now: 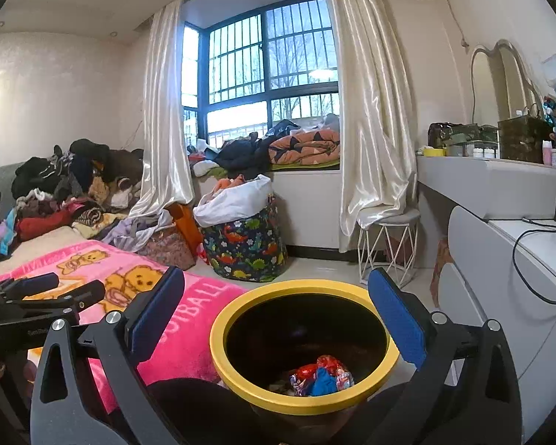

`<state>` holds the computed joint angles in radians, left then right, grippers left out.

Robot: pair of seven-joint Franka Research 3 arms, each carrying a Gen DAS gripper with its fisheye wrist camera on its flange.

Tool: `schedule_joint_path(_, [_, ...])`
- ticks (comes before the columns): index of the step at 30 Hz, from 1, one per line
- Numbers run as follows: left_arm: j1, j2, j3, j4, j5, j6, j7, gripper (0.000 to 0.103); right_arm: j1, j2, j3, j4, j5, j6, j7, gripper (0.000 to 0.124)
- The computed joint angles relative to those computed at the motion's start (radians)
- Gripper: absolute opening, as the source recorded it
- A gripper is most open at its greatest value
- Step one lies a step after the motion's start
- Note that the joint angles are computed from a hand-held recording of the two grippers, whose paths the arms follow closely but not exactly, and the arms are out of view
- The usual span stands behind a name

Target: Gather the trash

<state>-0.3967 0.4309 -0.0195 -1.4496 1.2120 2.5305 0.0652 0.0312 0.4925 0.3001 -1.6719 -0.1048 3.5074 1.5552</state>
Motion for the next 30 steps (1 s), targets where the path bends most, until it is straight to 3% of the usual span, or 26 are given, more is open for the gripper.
schedule_joint_path(30, [-0.011, 0.005, 0.001, 0.02, 0.013, -0.014, -0.004, 0.092, -0.016, 0.008, 0.015, 0.01, 0.009, -0.017, -0.011, 0.097])
